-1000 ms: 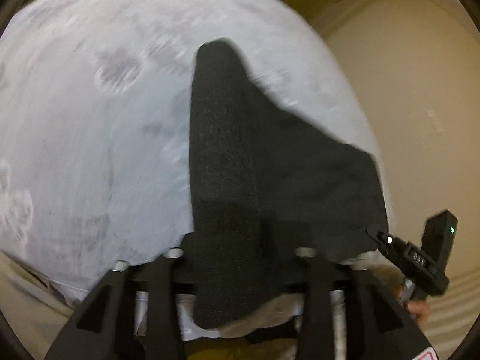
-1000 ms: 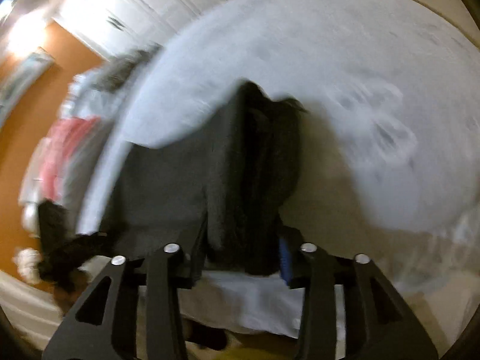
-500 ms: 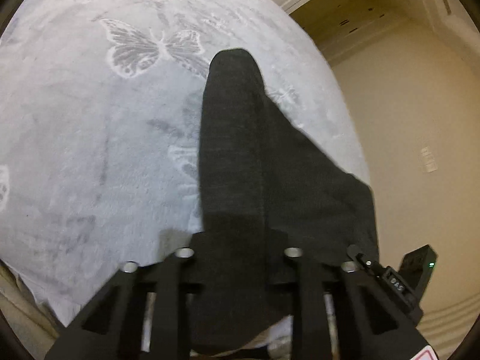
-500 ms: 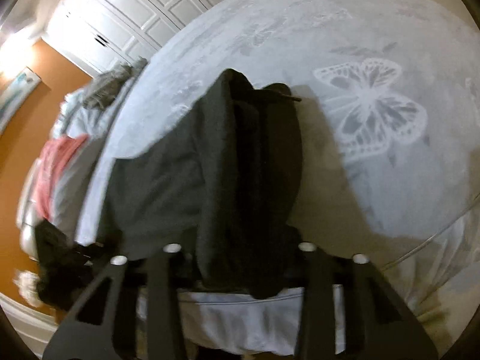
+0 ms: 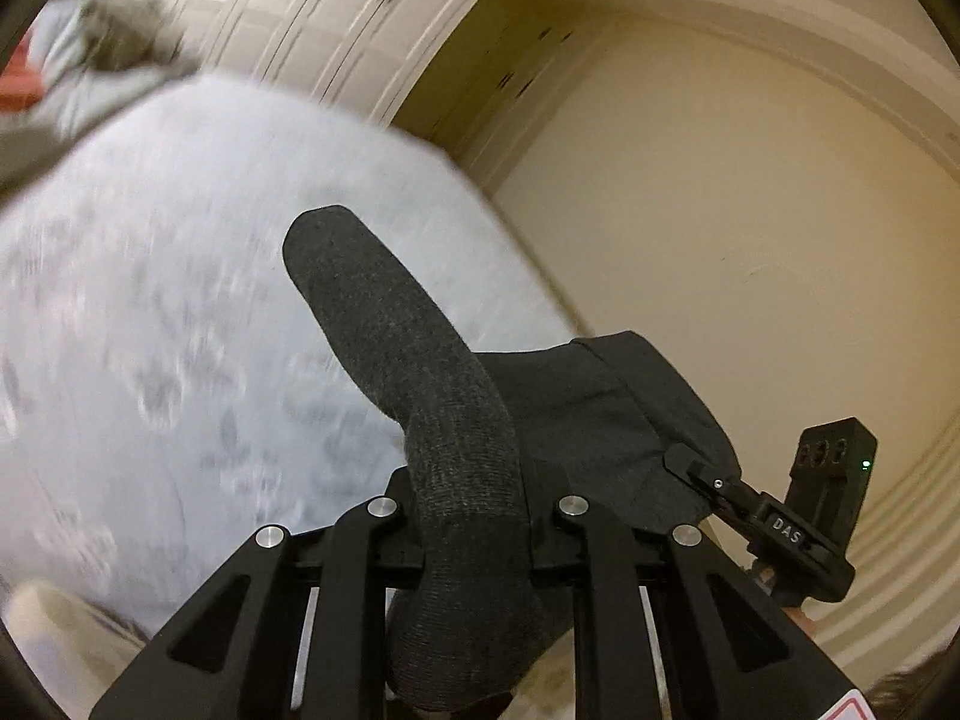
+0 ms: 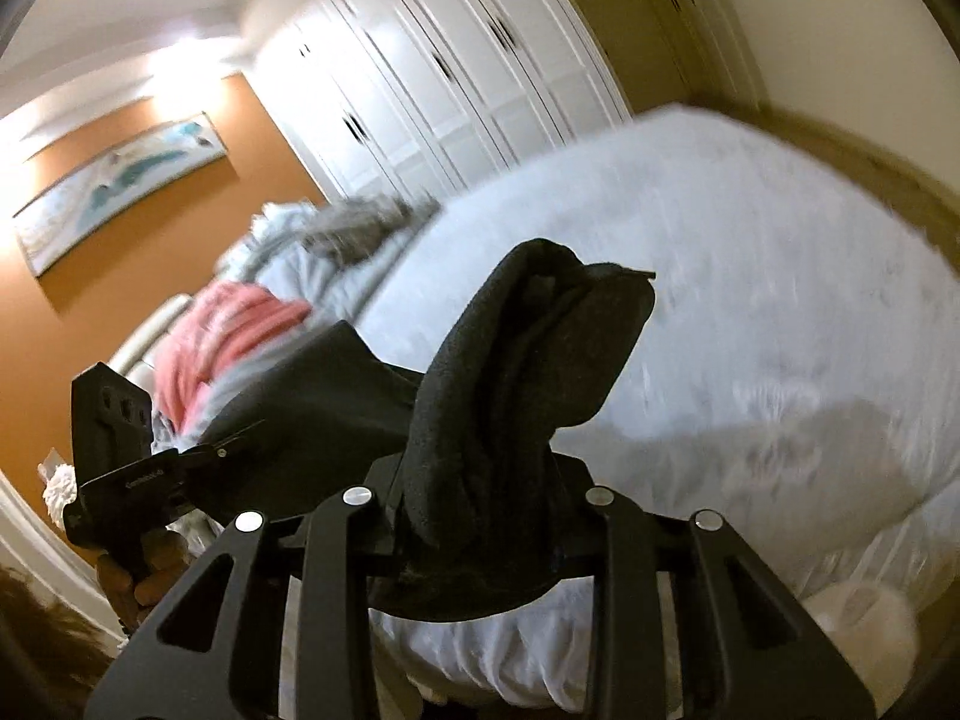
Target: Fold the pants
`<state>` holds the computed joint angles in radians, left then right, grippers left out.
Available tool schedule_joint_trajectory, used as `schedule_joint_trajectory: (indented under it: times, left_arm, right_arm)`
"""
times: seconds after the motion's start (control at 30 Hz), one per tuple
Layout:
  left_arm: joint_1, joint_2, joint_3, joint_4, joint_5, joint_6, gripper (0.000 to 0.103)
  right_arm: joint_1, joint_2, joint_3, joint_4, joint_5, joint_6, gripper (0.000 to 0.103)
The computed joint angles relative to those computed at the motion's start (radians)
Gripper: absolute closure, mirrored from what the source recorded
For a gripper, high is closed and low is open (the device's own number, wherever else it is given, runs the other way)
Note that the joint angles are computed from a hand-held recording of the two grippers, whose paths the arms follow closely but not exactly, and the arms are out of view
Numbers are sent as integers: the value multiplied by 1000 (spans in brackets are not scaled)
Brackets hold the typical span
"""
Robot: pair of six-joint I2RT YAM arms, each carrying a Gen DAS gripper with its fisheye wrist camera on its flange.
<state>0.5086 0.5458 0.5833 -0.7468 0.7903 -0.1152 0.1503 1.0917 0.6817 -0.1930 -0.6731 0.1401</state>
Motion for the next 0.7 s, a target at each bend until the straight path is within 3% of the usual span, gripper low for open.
schedule_joint_trajectory:
  times: [0.03, 0.07, 0.2, 0.3, 0.47, 0.57, 0.7]
  left_arm:
    - [31, -19, 57, -40, 28, 18, 88]
    - [26, 11, 80, 18, 29, 3, 88]
    - [96, -16, 242, -29, 87, 42, 88]
    - [129, -7, 354, 17, 109, 21, 88]
    - [140, 50, 512, 183, 96, -54, 88]
    - [91, 97, 570, 293, 30, -76, 88]
    - [57, 237, 641, 468, -8, -117, 88]
  right_arm:
    - [-15, -39, 4, -15, -19, -5, 73]
    - [-18, -60, 19, -18, -27, -2, 73]
    - [-4, -117, 106, 30, -39, 28, 73]
    - [12, -119, 172, 87, -34, 47, 73]
    - [39, -64, 312, 230, -27, 90, 72]
    - [53, -2, 395, 324, -15, 107, 72]
    - [42, 170, 568, 449, -37, 169, 71]
